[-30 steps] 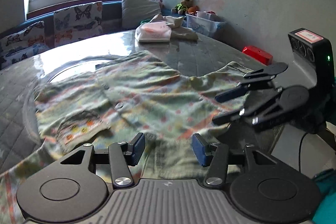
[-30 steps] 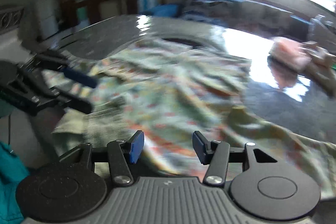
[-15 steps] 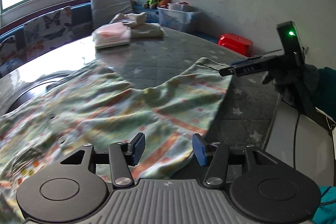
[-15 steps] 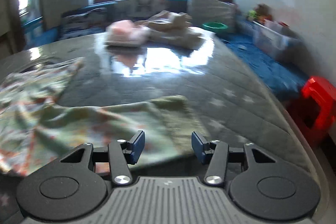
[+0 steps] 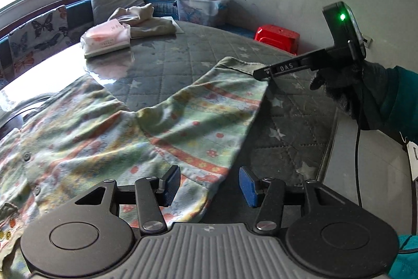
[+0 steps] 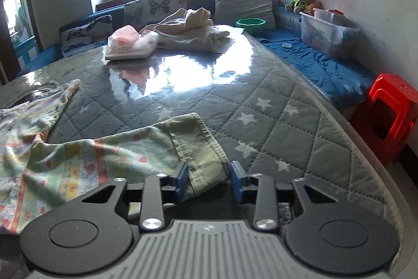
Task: Fold clothes
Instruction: 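Grasp the shirt side with the right gripper and lift it over, then lay the lifted side over the shirt body and open the right gripper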
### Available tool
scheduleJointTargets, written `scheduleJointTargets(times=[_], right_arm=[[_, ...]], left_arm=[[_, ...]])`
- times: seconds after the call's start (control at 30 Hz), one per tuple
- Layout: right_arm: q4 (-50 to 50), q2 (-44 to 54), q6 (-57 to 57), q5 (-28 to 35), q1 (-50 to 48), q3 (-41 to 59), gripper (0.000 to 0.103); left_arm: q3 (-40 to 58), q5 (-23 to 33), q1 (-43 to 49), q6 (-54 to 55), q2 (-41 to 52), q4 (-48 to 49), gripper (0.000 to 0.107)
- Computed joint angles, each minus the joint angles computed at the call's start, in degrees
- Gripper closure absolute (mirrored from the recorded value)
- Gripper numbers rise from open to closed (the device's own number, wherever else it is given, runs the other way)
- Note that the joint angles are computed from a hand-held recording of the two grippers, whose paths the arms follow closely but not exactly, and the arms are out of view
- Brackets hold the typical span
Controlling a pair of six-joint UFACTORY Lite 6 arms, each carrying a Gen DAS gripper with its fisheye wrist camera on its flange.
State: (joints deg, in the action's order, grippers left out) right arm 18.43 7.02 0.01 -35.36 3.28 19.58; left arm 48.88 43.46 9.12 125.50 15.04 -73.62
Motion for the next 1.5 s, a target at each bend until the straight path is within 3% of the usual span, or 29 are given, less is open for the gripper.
scheduleJointTargets(times=[0.07,0.17,0.47,0.57,0.77,1.03,1.5], right_arm=[[-2.0,-1.0,2.0,0.8,-0.4,-0.2,0.087],[-2.5,-3.9,3.3,1.8,0.4,-0.9,0.093],[-14.2,-23.8,15.4,12.3,5.3,-2.0,0.095],[-17.8,-25.5,19.0,14.8,8.4,1.5,0.095],[-24.3,-18.6,24.8,17.6,17.3,15.1,0.095],[-31.3,-2.6,29.8,20.1,28.1,33.4,0.095],[-64.5,23.8,62.4,23.2,37.6,59.4,0.095]], left_arm=[[-0.1,-0.4,-0.5,0.3,0.4,-0.2,0.054],[-0.1,-0.8,-0.8,0.8,0.8,-0.7,0.054],[1.0,1.8,2.6,0.3,1.4,0.3,0.052],[1.0,3.2,4.9,0.6,1.2,0.8,0.051],[2.5,7.8,11.7,0.5,0.9,2.0,0.050],[7.1,13.1,23.5,0.5,4.1,3.5,0.047],[16.8,15.4,35.2,-2.7,13.2,6.1,0.043]])
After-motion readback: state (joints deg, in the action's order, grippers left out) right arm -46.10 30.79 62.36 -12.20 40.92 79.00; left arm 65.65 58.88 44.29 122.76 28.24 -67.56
